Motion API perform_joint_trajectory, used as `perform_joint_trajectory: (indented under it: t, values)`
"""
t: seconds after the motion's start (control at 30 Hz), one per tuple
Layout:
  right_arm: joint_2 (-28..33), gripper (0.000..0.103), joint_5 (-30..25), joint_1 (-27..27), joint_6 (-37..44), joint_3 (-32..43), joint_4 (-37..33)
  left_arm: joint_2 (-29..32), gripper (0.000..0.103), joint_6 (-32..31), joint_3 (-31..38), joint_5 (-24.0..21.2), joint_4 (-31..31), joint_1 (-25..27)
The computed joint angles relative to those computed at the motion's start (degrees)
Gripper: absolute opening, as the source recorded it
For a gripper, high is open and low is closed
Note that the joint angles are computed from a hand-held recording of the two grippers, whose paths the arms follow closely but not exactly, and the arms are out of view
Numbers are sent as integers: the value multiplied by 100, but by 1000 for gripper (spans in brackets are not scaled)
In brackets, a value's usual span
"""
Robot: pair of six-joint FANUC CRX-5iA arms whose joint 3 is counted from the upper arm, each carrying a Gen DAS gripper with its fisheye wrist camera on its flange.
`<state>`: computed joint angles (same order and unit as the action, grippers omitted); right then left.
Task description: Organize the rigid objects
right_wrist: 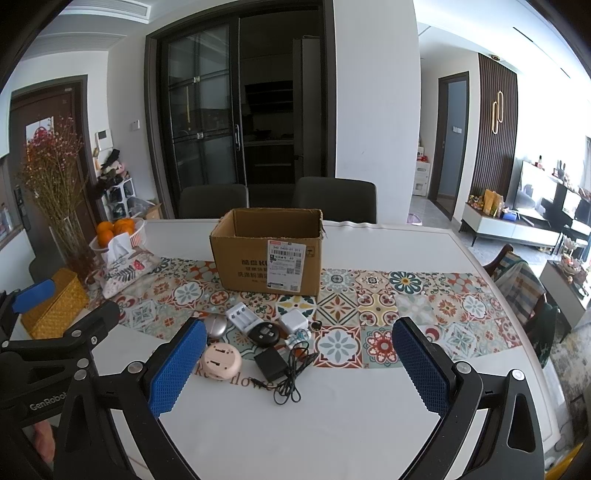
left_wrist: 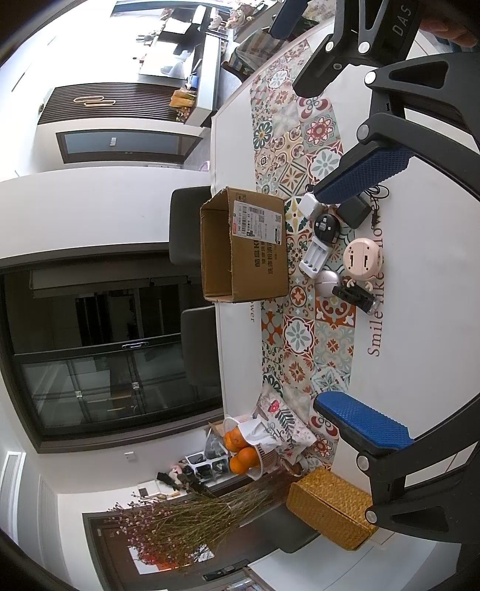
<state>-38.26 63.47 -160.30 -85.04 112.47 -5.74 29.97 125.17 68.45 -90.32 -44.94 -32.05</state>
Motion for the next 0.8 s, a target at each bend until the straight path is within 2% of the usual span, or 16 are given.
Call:
perform_joint_trajectory:
  t: [0.57,0.8]
  values:
    - [15,101,-9,5,0,35,-2,-43,103,25,-79,35,12,6]
    - [-262,101,308,4,-10,-459,-35,58,103,-33,73,-44,185,77]
